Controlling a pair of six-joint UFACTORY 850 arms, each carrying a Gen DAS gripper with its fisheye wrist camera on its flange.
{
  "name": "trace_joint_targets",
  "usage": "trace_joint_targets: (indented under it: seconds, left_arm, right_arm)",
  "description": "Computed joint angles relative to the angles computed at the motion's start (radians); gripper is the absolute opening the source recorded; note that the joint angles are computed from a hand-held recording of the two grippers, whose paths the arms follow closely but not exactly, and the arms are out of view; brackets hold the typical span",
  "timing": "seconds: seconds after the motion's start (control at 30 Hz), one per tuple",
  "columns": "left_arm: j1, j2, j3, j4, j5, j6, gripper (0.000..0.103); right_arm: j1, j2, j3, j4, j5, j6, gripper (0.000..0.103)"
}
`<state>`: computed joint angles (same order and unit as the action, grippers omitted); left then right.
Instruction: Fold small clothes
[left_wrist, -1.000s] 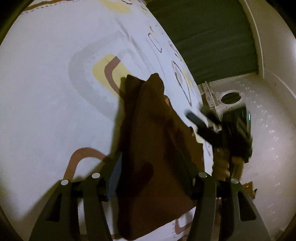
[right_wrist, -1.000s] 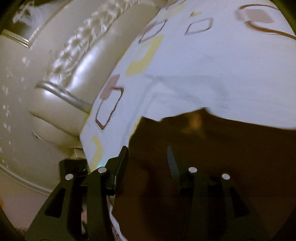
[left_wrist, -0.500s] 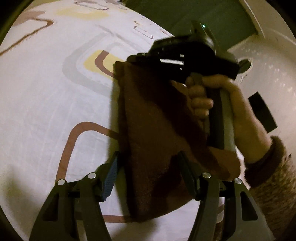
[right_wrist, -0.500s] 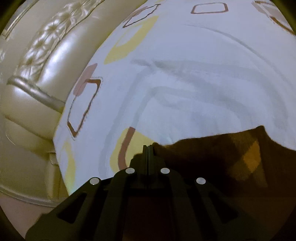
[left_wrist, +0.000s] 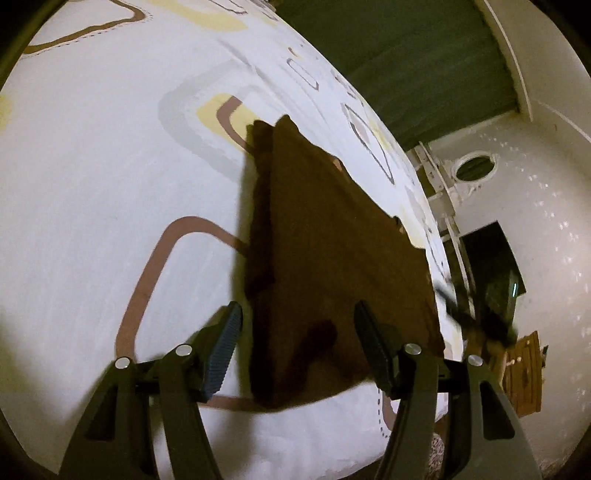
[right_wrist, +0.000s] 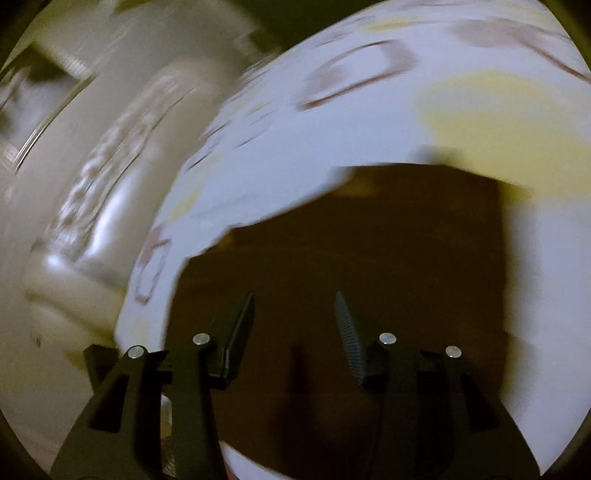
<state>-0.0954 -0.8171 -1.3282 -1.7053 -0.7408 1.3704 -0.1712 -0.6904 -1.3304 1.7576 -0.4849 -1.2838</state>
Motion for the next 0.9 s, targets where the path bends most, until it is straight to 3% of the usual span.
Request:
trace_joint_targets:
  seconds: [0.1, 0.2, 0.43, 0.5, 0.53, 0.57, 0.67, 0.9]
  left_arm:
    - [0.011, -0.008, 0.001, -0.031, -0.039, -0.024, 0.069]
    - [-0.001, 0.011, 0.026, -0.056, -0.031, -0.033, 0.069]
    - [-0.012, 0.050, 0.078, -0.063, 0.040, 0.011, 0.070]
    - [-0.014, 0.055, 0.087, -0.070, 0.047, 0.020, 0.070]
    - [-0.014, 0.057, 0.090, -0.069, 0.048, 0.019, 0.071]
    - [-0.014, 0.062, 0.095, -0.065, 0.047, 0.018, 0.073]
    - [-0.014, 0.072, 0.105, -0.057, 0.045, 0.010, 0.074]
    - [-0.011, 0.069, 0.107, -0.047, 0.026, 0.003, 0.075]
  right_arm:
    - [-0.067, 0.095, 0.190, 0.130, -0.021, -0.098, 0.046]
    - [-0.104, 0.130, 0.308, 0.197, -0.106, -0.148, 0.046]
    - [-0.103, 0.092, 0.371, 0.279, -0.287, -0.205, 0.046]
    - [-0.099, 0.082, 0.358, 0.275, -0.296, -0.197, 0.044]
    - [-0.094, 0.079, 0.350, 0.267, -0.290, -0.195, 0.030]
    - [-0.096, 0.078, 0.347, 0.246, -0.283, -0.186, 0.005]
    - [-0.091, 0.078, 0.334, 0.211, -0.214, -0.168, 0.005]
    - [-0.101, 0.090, 0.362, 0.269, -0.223, -0.206, 0.006]
